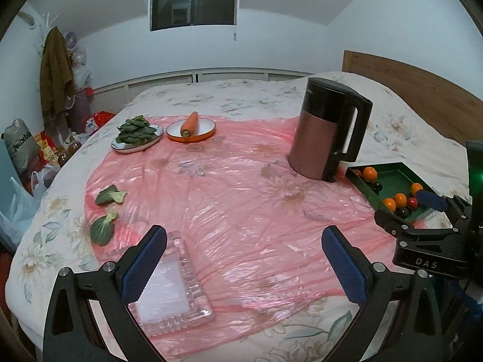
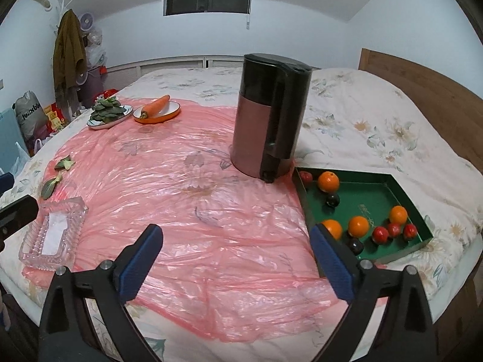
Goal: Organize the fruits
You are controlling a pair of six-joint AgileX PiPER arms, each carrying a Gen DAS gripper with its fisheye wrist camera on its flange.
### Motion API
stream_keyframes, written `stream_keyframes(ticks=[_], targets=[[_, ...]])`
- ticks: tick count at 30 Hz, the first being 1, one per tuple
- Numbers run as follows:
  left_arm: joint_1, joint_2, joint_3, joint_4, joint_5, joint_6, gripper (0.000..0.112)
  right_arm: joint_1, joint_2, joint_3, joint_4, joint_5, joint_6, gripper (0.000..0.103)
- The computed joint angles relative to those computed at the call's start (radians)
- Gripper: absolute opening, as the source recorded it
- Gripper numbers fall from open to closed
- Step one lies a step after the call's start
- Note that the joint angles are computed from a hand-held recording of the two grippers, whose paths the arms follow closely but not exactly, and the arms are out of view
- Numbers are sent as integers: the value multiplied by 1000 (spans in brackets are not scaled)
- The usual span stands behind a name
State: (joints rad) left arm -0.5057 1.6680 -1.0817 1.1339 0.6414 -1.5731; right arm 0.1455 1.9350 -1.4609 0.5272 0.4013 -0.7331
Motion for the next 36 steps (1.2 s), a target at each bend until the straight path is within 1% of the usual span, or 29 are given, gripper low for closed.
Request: stream_keyframes(ticks=[5, 10, 18, 22, 24, 28, 36], targets=[[25, -27, 42, 20, -33, -32, 101, 20, -1, 2, -31, -17, 35, 103], [56, -45, 71, 14, -69, -28, 101, 25, -1, 7, -46, -26, 52, 103], [81, -40, 81, -19, -90, 0, 101, 20, 4, 7, -52, -37, 58, 103], [87, -32, 81, -27, -90, 9, 101, 16, 3, 13, -51, -53, 56, 103], [89, -29, 85, -14, -89, -12, 101, 17, 3, 17, -59, -62, 62, 103], [85, -26, 94, 12, -82, -43, 101, 14, 11, 14, -65, -58, 67, 103], [77, -13, 87, 32, -65, -52, 101, 10, 25, 9, -59, -51, 57, 103]])
